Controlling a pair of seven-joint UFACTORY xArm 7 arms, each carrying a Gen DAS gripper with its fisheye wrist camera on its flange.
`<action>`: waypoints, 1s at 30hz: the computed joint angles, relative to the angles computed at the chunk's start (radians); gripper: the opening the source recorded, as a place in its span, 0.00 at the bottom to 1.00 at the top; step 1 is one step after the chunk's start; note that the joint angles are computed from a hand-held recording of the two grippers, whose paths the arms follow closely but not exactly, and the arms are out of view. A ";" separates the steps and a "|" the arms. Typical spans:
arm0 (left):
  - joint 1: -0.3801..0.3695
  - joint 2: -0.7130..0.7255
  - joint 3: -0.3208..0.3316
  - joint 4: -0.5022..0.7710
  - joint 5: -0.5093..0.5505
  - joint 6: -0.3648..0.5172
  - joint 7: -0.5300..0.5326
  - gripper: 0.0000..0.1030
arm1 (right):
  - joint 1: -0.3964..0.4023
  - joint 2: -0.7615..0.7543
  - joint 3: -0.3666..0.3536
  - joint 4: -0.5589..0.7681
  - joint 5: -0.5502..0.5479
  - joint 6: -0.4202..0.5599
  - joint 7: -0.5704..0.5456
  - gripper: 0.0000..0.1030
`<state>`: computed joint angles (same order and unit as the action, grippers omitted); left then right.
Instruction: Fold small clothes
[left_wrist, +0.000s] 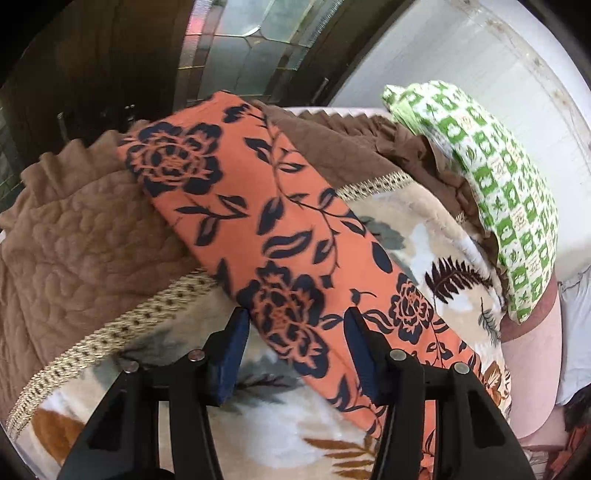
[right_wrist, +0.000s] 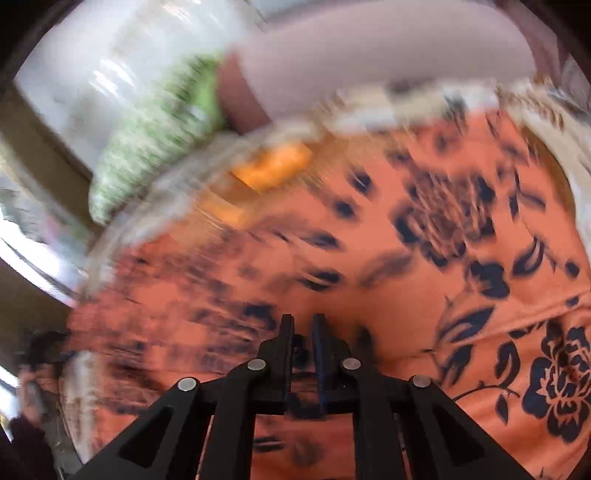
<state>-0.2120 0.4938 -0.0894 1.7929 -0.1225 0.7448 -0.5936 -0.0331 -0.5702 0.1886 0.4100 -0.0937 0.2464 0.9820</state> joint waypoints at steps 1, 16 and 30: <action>-0.002 0.011 -0.001 0.017 0.000 0.015 -0.001 0.46 | 0.010 -0.014 -0.017 -0.018 0.017 -0.034 0.006 0.11; -0.108 -0.039 0.020 0.038 0.182 -0.053 -0.010 0.08 | 0.072 -0.093 -0.084 -0.029 0.129 0.006 -0.088 0.12; -0.528 0.100 -0.139 0.406 0.223 0.162 0.451 0.08 | -0.034 -0.368 -0.148 -0.129 0.167 0.038 -0.082 0.12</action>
